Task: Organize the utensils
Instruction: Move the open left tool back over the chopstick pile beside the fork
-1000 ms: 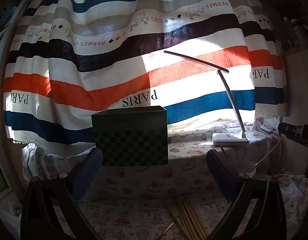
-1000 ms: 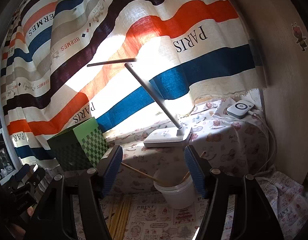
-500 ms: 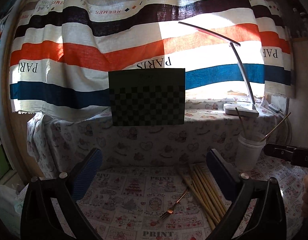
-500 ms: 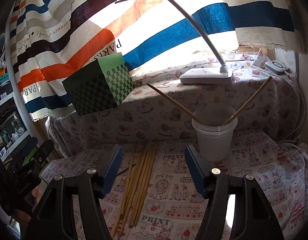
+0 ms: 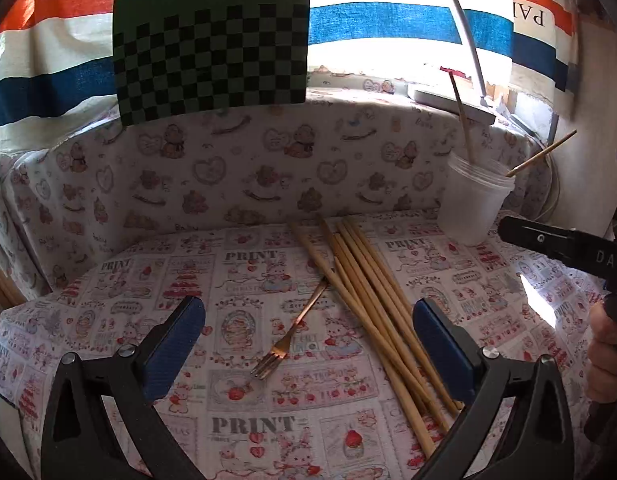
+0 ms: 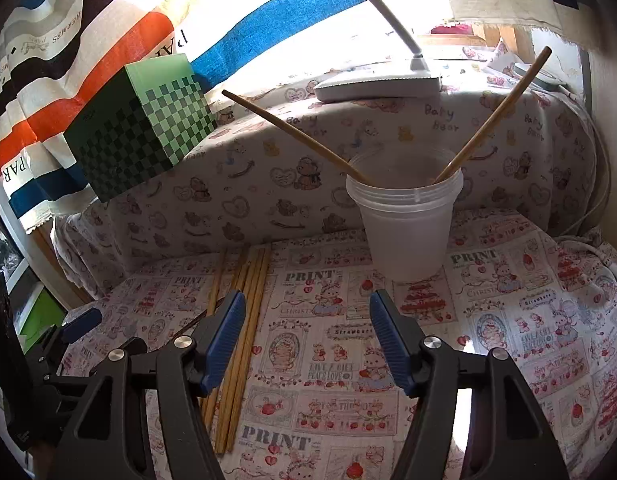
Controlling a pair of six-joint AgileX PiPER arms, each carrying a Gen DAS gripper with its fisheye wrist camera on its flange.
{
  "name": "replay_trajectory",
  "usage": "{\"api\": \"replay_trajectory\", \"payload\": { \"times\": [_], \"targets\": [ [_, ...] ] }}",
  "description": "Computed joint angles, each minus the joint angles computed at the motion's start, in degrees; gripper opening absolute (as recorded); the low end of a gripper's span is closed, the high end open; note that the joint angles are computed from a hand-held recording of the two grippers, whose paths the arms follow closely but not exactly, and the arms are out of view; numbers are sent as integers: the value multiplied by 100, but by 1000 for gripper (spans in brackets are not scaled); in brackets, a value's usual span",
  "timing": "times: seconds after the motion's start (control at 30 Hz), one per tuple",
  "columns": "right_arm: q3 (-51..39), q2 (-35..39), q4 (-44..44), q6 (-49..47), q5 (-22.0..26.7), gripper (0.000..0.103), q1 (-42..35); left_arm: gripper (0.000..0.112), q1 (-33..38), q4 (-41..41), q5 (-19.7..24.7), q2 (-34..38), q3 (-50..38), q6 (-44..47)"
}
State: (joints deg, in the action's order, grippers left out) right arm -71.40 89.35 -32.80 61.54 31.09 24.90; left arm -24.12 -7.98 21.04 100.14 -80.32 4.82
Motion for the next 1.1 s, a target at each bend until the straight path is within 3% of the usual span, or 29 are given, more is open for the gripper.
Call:
{"api": "replay_trajectory", "payload": {
  "times": [0.07, 0.13, 0.23, 0.33, 0.4, 0.47, 0.53, 0.63, 0.7, 0.73, 0.97, 1.03, 1.1],
  "targets": [
    [-40, 53, -10, -11, 71, 66, -8, 103, -5, -487, -85, -133, 62, 458],
    [-62, 93, -124, 64, 157, 66, 29, 103, -103, -272, -78, -222, -3, 167],
    [-128, 151, 73, -138, 186, 66, 26, 102, -242, 73, 686, 60, -688, -345],
    [-179, 171, 494, -459, 216, 66, -13, 100, -509, 883, 1384, 517, -1363, -969],
    [-186, 172, 480, -445, 250, 66, 9, 94, -732, 1712, 1677, 784, -1593, -1556],
    [-191, 175, 301, -295, 354, 66, 53, 82, -752, 1703, 1890, 960, -1722, -1595],
    [-207, 193, 286, -242, 416, 66, 37, 71, -582, 916, 2112, 1127, -1820, -1066],
    [-246, 237, 511, -340, 460, 67, -74, 34, -373, -29, 2627, 1353, -2017, -238],
    [-279, 260, 301, -162, 605, 67, -13, 29, -317, -327, 2578, 1271, -1889, 59],
    [-292, 257, 153, -79, 658, 67, 51, 21, -277, -498, 2675, 1266, -1900, 183],
    [-305, 217, -774, 392, 941, 66, 529, 10, -192, -721, 2488, 927, -1500, 323],
    [-331, 247, -882, 457, 1045, 66, 589, 10, -124, -837, 2304, 748, -1322, 389],
    [-344, 270, -837, 424, 1044, 67, 573, 8, -196, -495, 1704, 445, -959, 129]
  ]
}}
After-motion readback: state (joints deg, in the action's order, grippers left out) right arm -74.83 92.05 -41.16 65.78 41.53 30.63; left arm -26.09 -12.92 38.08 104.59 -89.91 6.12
